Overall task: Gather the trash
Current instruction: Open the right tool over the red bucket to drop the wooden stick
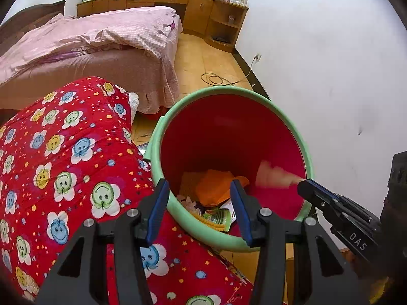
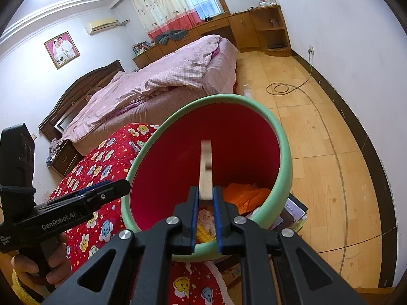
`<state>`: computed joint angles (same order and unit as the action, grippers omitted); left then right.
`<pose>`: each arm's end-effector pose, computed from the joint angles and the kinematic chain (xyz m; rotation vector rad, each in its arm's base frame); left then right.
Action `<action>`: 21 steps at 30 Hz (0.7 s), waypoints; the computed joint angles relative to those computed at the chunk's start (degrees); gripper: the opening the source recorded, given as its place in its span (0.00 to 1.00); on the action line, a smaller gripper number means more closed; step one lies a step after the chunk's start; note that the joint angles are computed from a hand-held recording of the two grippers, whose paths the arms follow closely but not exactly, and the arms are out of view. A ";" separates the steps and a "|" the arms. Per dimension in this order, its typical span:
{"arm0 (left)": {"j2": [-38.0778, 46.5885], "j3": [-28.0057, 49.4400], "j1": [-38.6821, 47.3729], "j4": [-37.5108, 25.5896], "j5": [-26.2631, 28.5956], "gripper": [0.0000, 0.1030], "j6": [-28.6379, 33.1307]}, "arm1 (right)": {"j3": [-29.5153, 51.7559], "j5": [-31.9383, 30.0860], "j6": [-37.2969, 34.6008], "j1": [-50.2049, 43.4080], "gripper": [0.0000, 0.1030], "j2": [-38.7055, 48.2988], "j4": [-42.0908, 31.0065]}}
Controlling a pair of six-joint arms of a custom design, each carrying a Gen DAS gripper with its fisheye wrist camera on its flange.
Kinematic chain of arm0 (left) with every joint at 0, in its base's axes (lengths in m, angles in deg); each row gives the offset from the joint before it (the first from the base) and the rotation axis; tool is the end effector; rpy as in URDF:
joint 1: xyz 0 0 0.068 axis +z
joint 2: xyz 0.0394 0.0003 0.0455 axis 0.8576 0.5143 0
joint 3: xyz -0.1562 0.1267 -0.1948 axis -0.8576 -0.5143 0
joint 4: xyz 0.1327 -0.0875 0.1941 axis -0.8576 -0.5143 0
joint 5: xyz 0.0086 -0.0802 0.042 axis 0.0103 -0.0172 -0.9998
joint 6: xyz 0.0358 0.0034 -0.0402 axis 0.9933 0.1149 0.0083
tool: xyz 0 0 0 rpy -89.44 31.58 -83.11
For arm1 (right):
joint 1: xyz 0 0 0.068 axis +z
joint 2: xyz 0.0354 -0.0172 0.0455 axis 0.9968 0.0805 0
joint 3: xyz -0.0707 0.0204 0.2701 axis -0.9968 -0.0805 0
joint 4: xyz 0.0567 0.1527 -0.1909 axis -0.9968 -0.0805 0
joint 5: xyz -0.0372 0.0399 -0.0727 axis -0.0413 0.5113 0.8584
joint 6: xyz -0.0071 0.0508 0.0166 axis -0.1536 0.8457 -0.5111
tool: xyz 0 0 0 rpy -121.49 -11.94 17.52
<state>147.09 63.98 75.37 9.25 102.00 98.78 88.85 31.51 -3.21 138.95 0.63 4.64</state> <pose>0.3066 0.0678 0.1627 0.6717 2.4385 -0.5411 0.1595 0.1807 0.1450 0.5562 2.2505 0.2571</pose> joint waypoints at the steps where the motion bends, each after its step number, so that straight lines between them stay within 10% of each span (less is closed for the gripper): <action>1: -0.16 -0.03 0.31 -0.22 0.10 0.48 0.14 | -0.11 -0.01 -0.11 -0.02 0.14 -0.03 0.05; 21: -4.48 3.62 17.59 -13.80 4.95 0.48 10.75 | 10.21 6.73 5.17 11.58 0.40 1.66 -10.36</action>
<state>142.60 67.59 92.96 -4.55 106.95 109.53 99.06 38.24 1.96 150.53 2.29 -5.72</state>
